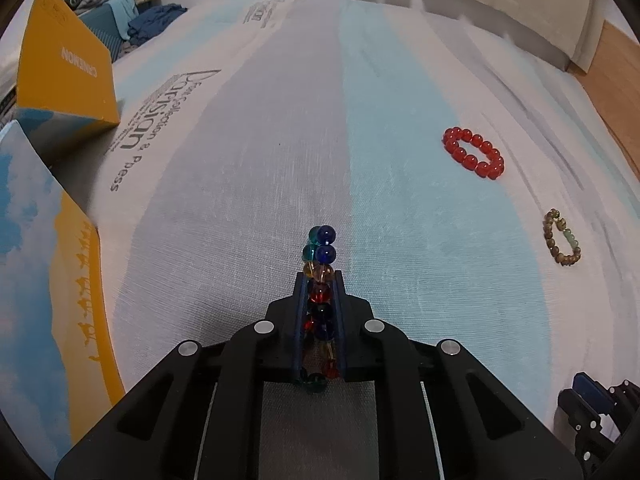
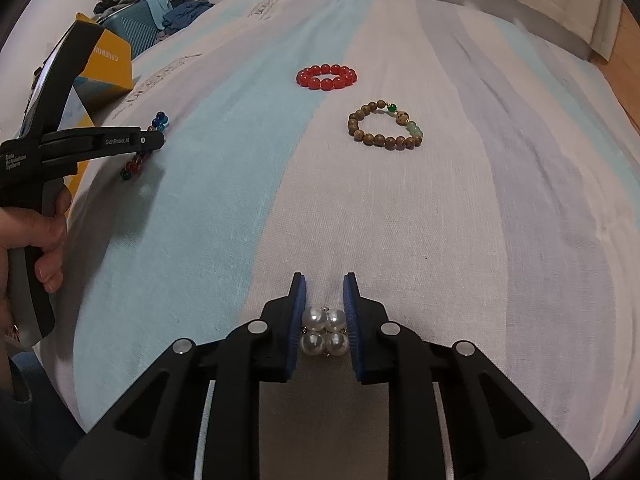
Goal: Organize jewelry
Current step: 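Grasp the multicolour bead bracelet with the left tool while the right tool grasps the pearl strand, then carry the multicolour bracelet and pearl strand over to the white box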
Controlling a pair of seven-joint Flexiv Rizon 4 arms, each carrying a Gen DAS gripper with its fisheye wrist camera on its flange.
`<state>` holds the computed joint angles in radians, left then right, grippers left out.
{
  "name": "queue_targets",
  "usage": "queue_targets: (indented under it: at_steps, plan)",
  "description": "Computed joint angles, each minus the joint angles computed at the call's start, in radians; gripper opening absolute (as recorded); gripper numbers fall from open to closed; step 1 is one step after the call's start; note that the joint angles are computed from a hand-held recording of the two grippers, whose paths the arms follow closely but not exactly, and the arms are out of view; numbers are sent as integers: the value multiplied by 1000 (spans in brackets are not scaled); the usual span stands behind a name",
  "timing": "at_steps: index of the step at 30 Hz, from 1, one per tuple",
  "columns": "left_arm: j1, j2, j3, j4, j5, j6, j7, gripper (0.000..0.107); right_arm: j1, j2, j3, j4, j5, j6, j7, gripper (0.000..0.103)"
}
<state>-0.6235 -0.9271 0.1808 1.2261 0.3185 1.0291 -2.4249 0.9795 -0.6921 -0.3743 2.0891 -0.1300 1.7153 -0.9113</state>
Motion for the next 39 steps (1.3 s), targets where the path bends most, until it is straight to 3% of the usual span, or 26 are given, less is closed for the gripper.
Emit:
queue_targets:
  at_steps: [10, 12, 20, 30, 39]
  plan:
    - [-9, 27, 6, 25, 16, 11, -5, 9, 6, 4, -5, 3, 14, 16, -5, 18]
    - [-10, 34, 6, 33, 19, 15, -7, 9, 13, 6, -11, 6, 20, 19, -8, 11]
    - [-12, 63, 3, 64, 26, 43, -10, 9, 30, 16, -24, 10, 36, 17, -8, 10]
    - [-34, 104, 12, 80, 53, 50, -16, 9, 97, 53, -92, 49, 65, 19, 6, 10]
    - [-47, 164, 16, 114, 98, 75, -30, 9, 58, 119, -58, 71, 61, 13, 23, 10]
